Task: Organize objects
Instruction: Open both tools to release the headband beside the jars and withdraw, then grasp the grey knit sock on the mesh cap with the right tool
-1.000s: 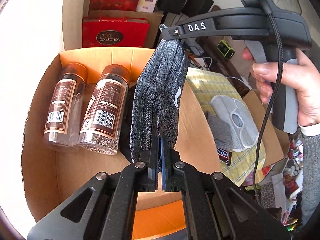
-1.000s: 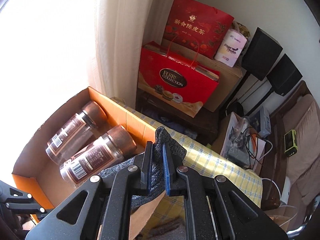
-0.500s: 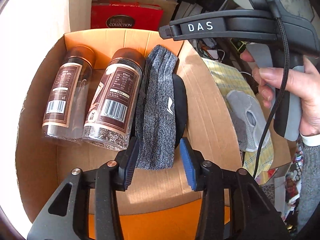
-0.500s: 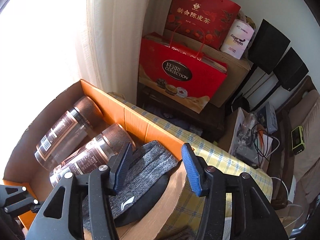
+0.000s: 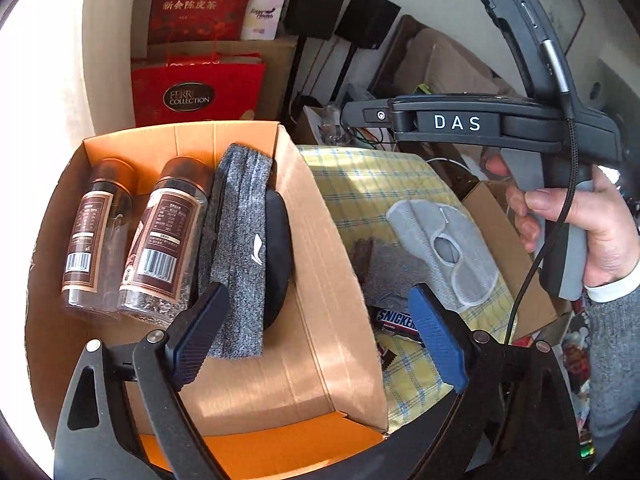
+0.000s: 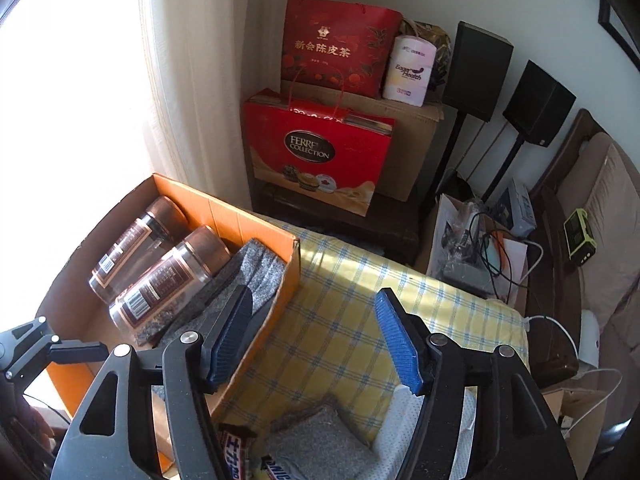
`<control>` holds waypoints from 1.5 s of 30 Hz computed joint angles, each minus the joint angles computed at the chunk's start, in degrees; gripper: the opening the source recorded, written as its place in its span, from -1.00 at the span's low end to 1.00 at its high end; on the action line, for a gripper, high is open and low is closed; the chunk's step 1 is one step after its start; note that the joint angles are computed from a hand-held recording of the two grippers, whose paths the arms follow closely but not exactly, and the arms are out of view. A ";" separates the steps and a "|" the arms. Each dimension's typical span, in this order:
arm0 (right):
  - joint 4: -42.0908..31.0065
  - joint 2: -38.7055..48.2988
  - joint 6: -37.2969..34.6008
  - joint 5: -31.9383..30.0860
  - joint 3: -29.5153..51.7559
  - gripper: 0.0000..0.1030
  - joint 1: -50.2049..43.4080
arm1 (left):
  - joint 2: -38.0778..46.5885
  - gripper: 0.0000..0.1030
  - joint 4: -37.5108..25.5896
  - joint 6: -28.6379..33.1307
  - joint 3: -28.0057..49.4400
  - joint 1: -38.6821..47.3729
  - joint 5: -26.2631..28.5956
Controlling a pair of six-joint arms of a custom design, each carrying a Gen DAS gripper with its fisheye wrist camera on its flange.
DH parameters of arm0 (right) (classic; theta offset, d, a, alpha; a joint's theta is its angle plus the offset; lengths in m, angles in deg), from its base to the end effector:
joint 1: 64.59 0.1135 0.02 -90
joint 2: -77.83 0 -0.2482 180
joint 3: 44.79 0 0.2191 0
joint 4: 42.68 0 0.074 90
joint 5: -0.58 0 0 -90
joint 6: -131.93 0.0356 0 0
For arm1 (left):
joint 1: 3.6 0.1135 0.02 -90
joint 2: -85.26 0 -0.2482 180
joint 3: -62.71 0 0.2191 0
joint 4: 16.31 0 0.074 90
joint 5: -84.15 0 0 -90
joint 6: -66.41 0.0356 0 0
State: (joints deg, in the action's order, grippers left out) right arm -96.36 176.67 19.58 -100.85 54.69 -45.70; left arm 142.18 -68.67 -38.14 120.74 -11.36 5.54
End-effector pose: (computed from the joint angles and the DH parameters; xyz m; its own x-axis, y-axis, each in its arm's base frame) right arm 0.3220 0.1176 0.2742 -0.5357 -0.5772 -0.6163 -0.6852 0.7237 -0.0822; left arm 0.1692 -0.0302 0.2408 -0.8120 -0.1379 -0.5672 0.0525 0.9505 -0.3063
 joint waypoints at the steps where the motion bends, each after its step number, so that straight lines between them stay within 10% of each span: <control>1: -0.41 -0.63 -0.39 -0.81 -0.49 0.38 -1.46 | 0.44 0.82 0.25 -0.52 0.11 -1.06 0.01; 16: -0.78 -4.94 -12.46 -9.80 -12.48 1.00 -18.53 | 4.01 1.00 1.20 -4.56 4.78 -6.65 -3.97; 45: 14.33 4.68 -22.71 -4.07 -27.42 0.98 -10.21 | 8.28 1.00 4.23 -5.59 3.62 -4.61 -5.94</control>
State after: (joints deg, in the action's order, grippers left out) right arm -82.02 181.35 -3.13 -104.92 27.27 -55.91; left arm 150.46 -64.44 -43.73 124.36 -15.97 -0.40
